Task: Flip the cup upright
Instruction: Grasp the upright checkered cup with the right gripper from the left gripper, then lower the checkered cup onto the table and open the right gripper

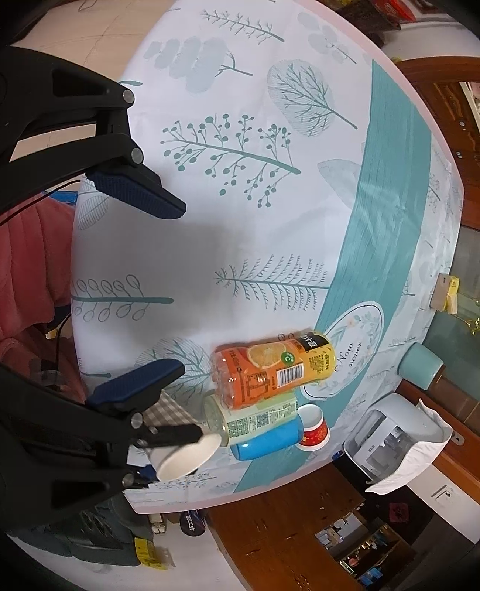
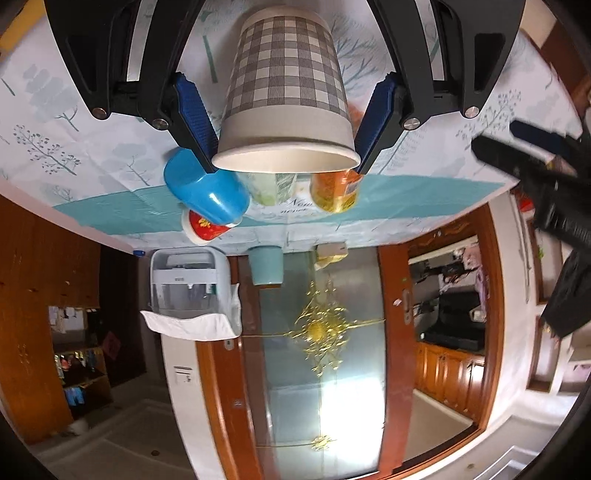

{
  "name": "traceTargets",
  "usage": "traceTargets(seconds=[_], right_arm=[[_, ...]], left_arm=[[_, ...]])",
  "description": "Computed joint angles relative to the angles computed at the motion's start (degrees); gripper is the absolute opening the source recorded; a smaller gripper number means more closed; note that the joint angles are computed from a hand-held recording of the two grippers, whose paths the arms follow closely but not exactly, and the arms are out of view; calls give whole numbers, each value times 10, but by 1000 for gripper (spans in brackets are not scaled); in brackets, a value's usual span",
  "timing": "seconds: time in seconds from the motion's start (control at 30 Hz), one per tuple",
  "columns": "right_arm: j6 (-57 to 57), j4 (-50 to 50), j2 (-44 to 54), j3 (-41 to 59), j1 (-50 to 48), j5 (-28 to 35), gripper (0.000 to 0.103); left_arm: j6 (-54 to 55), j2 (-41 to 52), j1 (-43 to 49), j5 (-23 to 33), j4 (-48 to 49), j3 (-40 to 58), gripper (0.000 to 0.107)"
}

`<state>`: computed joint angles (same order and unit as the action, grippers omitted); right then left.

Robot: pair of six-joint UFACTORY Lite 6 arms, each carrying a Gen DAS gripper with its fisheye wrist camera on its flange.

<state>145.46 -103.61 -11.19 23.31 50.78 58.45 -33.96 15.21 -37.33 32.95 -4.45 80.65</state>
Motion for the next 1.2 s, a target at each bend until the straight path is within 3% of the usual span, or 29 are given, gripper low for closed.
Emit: traceTargets(seconds=[0.17,0.3,0.53,0.7,0.77,0.87,1.0,1.2], right_arm=[[-12,42,-7,-11,24,-51,77],[-51,86,-58,-42,31,-109,92],[-262,291,-228,-89,80,-134,99],[-459,467,-414,-88,129,-55,100],[-556,532,-468,-60,108,-36,101],[-653,592,-503,18,93,46,103],[-647,591,-486,146,171,222,103],[-581,525,-432,314,309,436,103]], left_arm=[[-9,-5,-5,12,14,7,76],[-28,-3,-18,24,39,13,76],[-53,-5,-45,38,58,20,76],[-141,-14,-89,64,154,32,76],[-185,-16,-111,81,202,42,76],[-227,-21,-144,108,253,59,76],[-258,-23,-189,149,300,93,76],[-288,-1,-260,226,347,187,82]])
